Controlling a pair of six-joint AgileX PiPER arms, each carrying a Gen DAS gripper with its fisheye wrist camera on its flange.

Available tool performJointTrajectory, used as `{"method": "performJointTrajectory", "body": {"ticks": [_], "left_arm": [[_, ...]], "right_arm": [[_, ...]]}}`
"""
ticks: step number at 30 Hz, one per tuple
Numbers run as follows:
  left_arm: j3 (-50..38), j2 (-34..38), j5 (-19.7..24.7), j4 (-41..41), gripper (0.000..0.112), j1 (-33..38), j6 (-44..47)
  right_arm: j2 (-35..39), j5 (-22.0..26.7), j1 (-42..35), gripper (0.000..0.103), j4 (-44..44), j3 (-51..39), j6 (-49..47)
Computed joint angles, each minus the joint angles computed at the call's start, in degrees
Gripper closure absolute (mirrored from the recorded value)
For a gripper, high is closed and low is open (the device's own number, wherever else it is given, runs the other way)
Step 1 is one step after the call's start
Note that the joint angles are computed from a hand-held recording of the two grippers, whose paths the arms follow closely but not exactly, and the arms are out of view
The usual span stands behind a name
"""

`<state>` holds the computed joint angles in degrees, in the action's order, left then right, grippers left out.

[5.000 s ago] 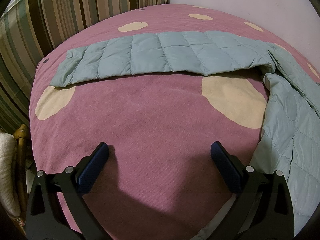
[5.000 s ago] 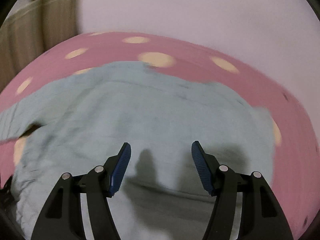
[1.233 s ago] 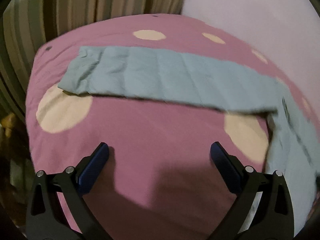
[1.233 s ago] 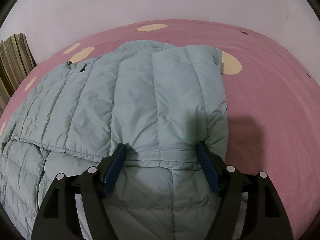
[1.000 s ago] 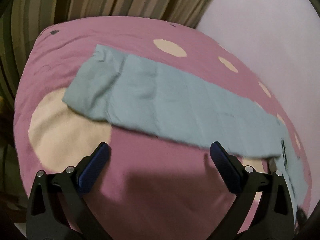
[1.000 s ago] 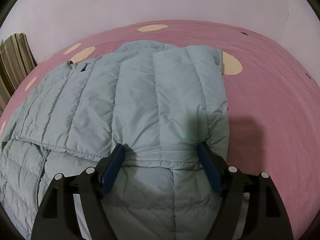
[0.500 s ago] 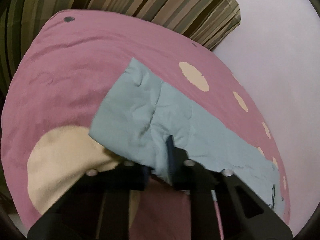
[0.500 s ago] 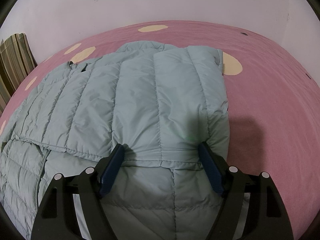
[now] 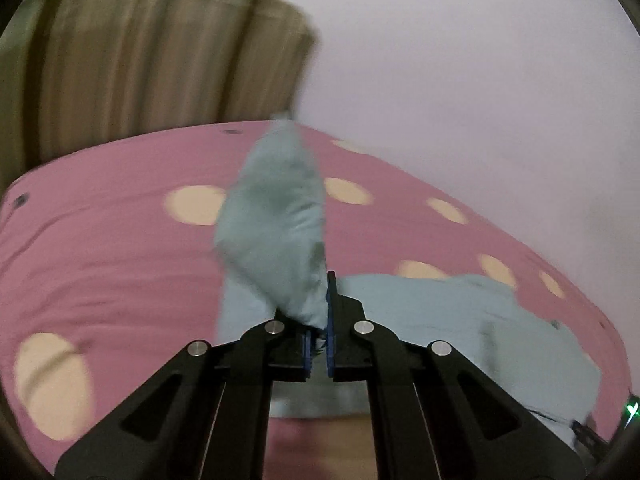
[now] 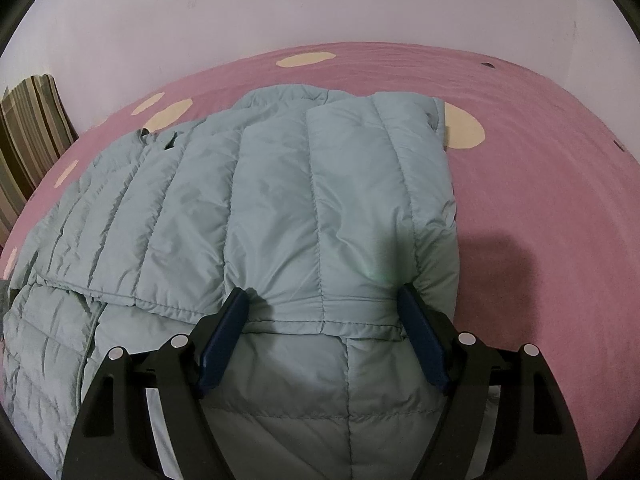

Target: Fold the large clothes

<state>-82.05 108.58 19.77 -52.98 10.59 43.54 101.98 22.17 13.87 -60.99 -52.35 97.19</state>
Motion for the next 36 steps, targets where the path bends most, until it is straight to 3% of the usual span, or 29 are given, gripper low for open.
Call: {"method": "performJointTrajectory", "body": {"ticks": [11, 15, 18, 19, 20, 21, 23, 24, 29, 32, 36], "left_arm": [[-7.12, 4.89, -1.24, 23.27, 0.108, -27.73, -20.8], [-11.15, 10.16, 0.31, 32.5, 0.108, -33.75, -29.41], [-15.58, 14.46, 4.26, 36.69, 0.107, -36.51, -31.69], [-16.72, 15.46, 5.64, 37.54, 0.105, -37.13, -31.87], [-17.06, 15.89, 5.95, 38.19, 0.092, -37.74, -32.01], [-15.11, 14.91, 5.18, 37.84, 0.072, -38.38, -31.26], [-10.28, 12.04, 1.65, 35.04, 0.053, -38.55, -27.31], [-7.7, 10.35, -0.28, 32.2, 0.049, -38.48, -23.74], [-1.89, 4.52, -1.54, 25.33, 0.044, -37.56, -15.18], [1.72, 0.62, -1.6, 21.73, 0.043, -34.57, -11.86], [4.64, -1.65, -2.64, 19.41, 0.043, -29.24, -9.61]], "right_arm": [[-0.71, -1.04, 0.11, 0.027, -2.62, 1.24, 3.83], [-1.05, -1.38, 0.14, 0.027, -3.78, 1.85, 5.33], [-1.08, -1.73, -0.02, 0.026, -4.06, 1.93, 5.67], [-1.12, -1.77, 0.03, 0.026, -4.2, 2.0, 5.9], [-1.12, -1.9, 0.0, 0.026, -4.44, 2.07, 6.16], [-1.15, -2.11, -0.09, 0.026, -4.66, 2.14, 6.37], [-1.25, -2.3, -0.1, 0.025, -5.02, 2.31, 6.81], [-1.22, -2.23, -0.04, 0.025, -4.86, 2.22, 6.67], [-1.77, -1.75, 0.09, 0.026, -2.5, 1.86, 4.62], [-4.32, 1.45, 2.12, 0.026, 1.08, 1.01, 1.84], [-6.87, -2.1, 2.96, 0.026, 4.11, -0.83, 0.5]]}}
